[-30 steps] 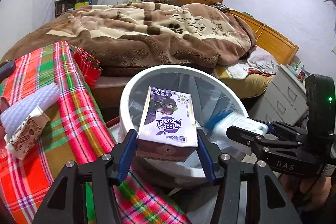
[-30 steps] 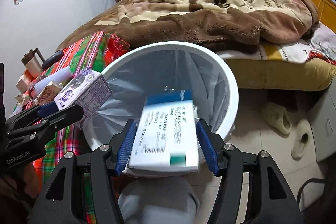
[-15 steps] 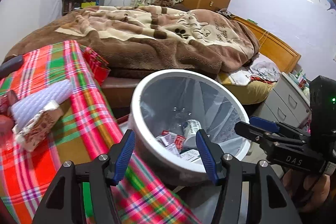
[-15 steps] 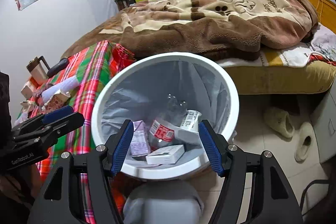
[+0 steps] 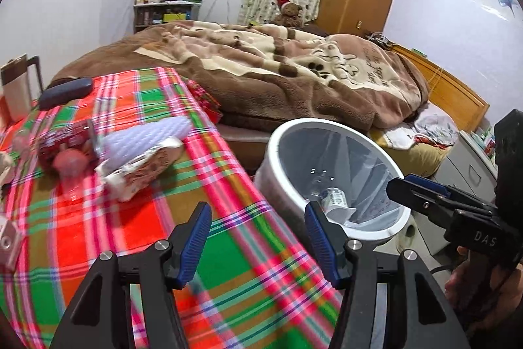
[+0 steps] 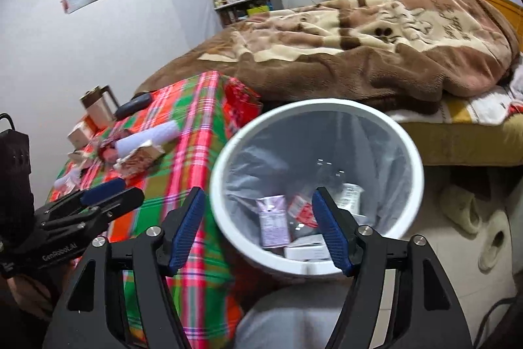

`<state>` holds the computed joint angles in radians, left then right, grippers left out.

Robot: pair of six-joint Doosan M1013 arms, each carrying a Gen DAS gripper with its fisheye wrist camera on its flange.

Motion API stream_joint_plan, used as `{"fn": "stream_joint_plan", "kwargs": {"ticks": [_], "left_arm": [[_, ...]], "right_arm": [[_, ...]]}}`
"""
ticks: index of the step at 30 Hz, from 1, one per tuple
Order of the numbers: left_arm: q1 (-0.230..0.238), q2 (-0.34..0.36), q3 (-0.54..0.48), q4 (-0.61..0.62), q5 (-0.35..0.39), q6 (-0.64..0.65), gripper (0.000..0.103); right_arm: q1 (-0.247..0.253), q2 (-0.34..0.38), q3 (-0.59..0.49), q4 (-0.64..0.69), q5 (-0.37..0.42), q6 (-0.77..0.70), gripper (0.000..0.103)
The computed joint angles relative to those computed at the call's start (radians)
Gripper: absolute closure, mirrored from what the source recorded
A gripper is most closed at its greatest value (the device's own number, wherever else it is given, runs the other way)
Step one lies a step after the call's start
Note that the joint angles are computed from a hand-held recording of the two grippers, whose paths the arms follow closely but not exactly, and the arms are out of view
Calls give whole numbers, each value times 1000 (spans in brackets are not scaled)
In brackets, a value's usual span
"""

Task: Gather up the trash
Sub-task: 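Move both tools back over the table toward the strawberry milk carton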

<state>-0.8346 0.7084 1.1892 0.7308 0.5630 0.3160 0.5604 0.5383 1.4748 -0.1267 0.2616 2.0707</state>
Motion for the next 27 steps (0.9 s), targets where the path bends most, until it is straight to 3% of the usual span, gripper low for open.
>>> {"fn": "stream_joint_plan", "kwargs": {"ticks": [4, 7, 27], "left_arm": [[-5, -27, 49, 75, 16, -96, 44], [-9, -48, 85, 120, 32, -157, 45], [-22, -133, 236, 246, 148, -394, 45]], "right_arm": [[5, 9, -17, 184, 17, -183, 33], [10, 18, -35, 224, 55, -215, 33], [49, 53, -99, 356, 119, -404, 36]]}}
